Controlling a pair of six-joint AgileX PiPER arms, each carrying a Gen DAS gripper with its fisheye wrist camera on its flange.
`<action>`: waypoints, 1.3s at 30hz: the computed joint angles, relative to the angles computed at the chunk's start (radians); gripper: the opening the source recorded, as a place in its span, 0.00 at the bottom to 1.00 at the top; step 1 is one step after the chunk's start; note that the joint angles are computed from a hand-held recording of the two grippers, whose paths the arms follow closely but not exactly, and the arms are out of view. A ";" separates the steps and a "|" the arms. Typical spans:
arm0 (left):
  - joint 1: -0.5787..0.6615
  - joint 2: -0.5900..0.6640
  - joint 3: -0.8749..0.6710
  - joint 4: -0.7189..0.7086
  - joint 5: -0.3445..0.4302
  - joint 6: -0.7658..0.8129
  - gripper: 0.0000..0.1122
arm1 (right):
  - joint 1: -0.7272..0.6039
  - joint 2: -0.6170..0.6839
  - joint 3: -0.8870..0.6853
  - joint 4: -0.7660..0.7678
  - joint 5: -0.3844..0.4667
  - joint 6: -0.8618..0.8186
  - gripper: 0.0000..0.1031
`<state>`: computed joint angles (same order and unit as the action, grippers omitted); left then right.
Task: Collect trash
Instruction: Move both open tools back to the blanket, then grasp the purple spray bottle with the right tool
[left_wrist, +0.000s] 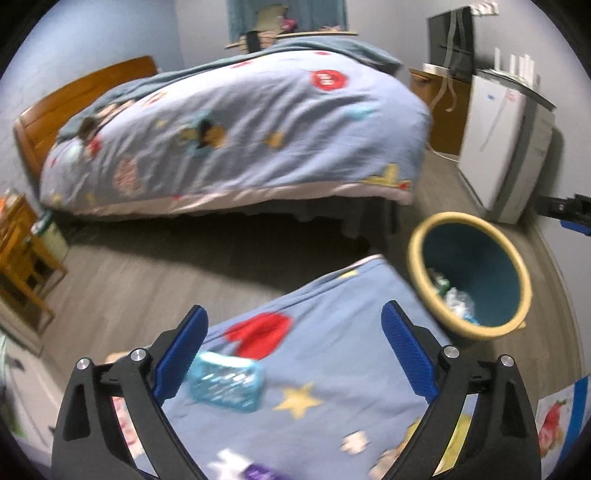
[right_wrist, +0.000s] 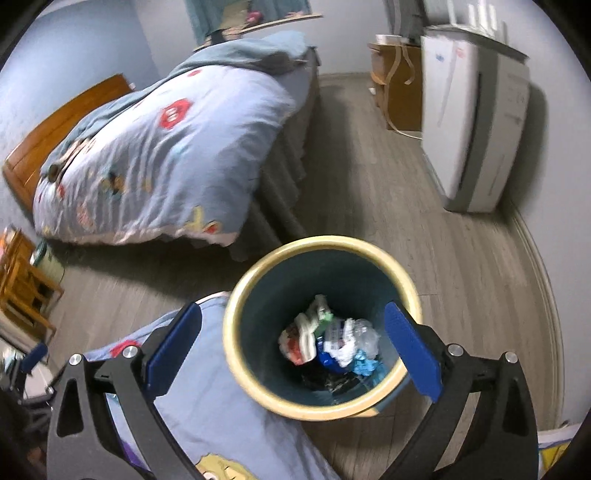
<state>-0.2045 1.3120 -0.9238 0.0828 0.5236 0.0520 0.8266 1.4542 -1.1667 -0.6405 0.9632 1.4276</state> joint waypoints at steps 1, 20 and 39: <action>0.046 -0.017 0.003 -0.043 0.014 0.060 0.84 | 0.029 0.019 -0.031 -0.006 0.016 0.005 0.94; 0.863 0.011 0.027 -0.694 0.214 0.997 0.85 | 0.302 0.511 -0.548 0.161 0.070 -0.090 0.94; 0.864 0.109 -0.003 -0.683 0.204 1.042 0.85 | 0.391 1.051 -1.156 0.534 0.244 -0.527 0.62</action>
<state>0.6599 1.4207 -0.9264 -0.6000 0.7276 1.0944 1.2178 2.5048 -2.3227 -0.1069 1.2068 0.9002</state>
